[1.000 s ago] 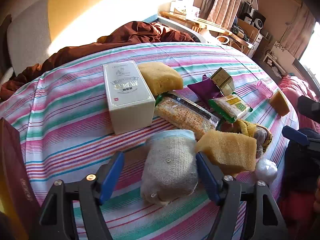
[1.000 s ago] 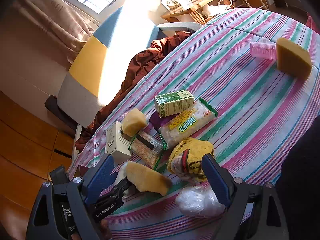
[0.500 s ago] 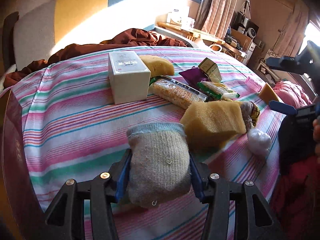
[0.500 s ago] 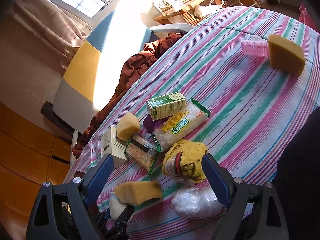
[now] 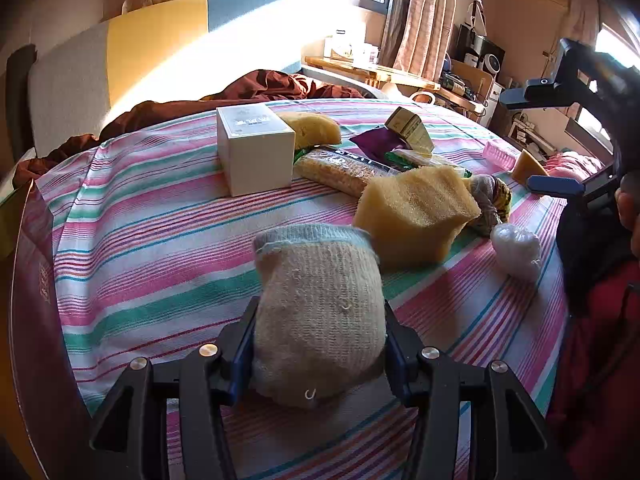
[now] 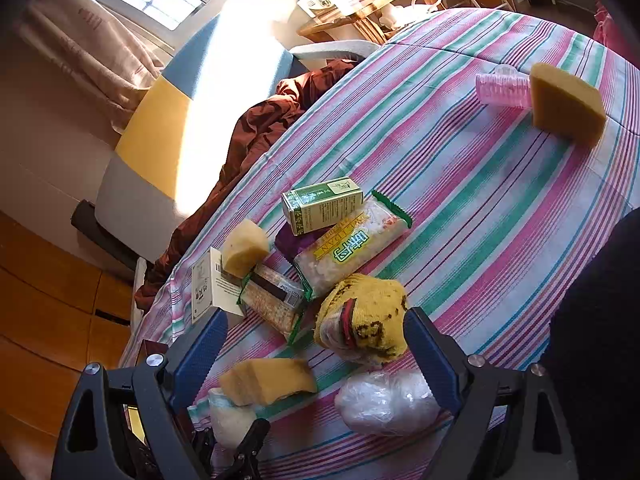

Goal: Organize objects
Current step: 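Grasp the silver foil ball with the right tool while left holds the sock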

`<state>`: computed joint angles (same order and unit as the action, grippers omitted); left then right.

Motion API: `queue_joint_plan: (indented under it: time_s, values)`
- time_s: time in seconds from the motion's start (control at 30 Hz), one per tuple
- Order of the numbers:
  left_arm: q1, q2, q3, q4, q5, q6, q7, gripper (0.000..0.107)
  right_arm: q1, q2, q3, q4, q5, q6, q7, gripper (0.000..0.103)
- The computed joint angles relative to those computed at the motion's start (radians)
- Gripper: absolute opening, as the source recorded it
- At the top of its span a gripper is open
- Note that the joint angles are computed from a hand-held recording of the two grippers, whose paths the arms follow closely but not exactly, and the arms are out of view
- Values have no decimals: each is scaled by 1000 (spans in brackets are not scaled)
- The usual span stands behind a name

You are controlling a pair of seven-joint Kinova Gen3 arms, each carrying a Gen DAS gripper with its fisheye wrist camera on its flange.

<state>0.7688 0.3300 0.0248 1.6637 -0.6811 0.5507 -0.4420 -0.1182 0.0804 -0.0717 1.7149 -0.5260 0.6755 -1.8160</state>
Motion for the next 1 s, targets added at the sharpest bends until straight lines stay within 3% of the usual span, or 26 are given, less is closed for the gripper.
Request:
queue_joint_plan:
  time_s: [0.1, 0.23, 0.33, 0.6, 0.7, 0.8, 1.0]
  values:
    - [1, 1, -1, 0, -3, -2, 3, 54, 9, 7, -14, -16, 26, 21, -26, 91]
    - [0, -2, -2, 6, -4, -10, 5, 54, 141, 16, -163, -27, 70, 23, -63, 91]
    - [0, -4, -3, 10, -5, -15, 7, 54, 135, 20, -163, -32, 92, 29, -88, 91]
    - [-6, -11, -6, 26, -4, -41, 13, 54, -122, 31, 112, -56, 103, 79, -109, 91]
    - [-9, -14, -7, 33, 0, -54, 13, 54, -174, 60, 185, -117, 92, 184, -99, 91]
    - [-8, -16, -11, 39, -1, -63, 15, 54, -149, 121, 126, -205, 169, 306, -152, 91]
    - [-17, -22, -15, 54, 11, -95, 14, 54, -251, 216, 88, -377, 413, 550, -138, 91]
